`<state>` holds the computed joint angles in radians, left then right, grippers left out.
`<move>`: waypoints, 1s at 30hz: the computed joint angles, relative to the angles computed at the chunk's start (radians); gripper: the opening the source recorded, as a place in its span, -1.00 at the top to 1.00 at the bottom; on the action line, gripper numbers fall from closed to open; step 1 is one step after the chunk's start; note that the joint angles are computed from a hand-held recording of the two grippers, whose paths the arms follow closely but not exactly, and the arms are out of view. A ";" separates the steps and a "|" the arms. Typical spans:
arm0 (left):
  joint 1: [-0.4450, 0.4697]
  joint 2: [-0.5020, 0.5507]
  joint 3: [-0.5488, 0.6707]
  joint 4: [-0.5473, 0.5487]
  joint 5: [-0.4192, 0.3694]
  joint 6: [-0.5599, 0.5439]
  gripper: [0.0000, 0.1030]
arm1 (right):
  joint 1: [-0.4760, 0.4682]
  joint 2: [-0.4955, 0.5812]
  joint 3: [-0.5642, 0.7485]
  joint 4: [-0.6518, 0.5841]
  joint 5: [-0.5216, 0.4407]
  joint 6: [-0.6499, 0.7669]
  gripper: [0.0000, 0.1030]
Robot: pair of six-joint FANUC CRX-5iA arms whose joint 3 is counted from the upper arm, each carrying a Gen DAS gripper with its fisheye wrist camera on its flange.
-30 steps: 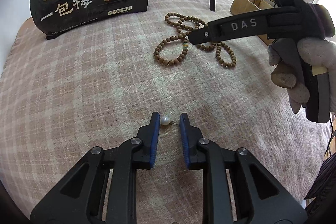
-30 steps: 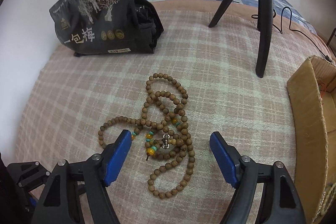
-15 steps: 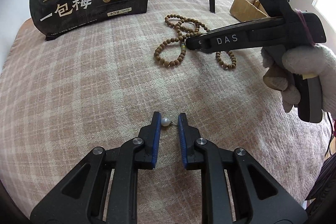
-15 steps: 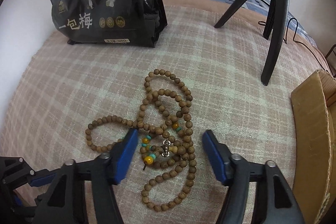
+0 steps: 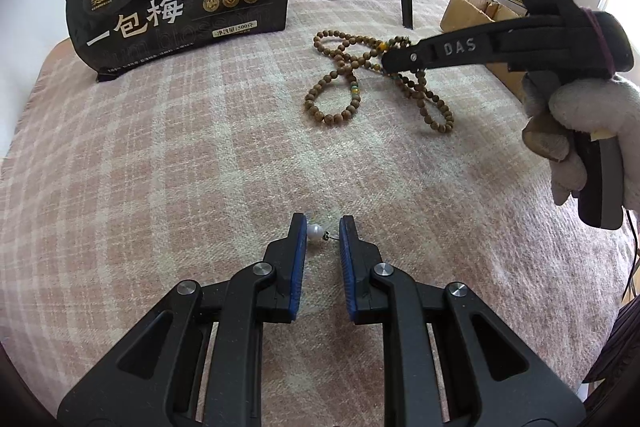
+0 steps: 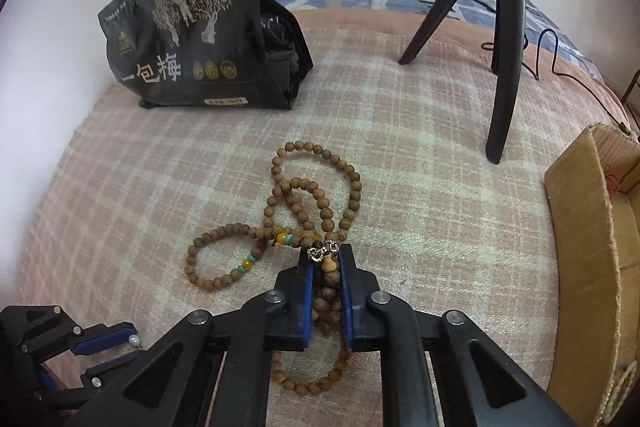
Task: Organize jewelry
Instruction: 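Grasp the pearl earring with the left tool while the right tool grasps the wooden bead mala, then lift the mala with the right tool and carry both items over the box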
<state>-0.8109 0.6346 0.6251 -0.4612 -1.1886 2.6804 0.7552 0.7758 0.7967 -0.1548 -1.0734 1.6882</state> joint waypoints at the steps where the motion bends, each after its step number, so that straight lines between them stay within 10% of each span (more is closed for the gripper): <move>1: -0.001 -0.002 0.001 -0.003 -0.001 0.002 0.71 | -0.003 -0.007 -0.003 -0.009 0.005 0.003 0.82; 30: -0.097 0.079 0.288 -0.150 -0.153 -0.044 0.71 | -0.126 -0.298 -0.131 -0.254 0.078 0.116 0.82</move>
<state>-0.9074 0.7138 0.9135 -0.6116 -1.3417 2.6361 0.6294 0.4774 0.6660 -0.4091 -0.9949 1.8042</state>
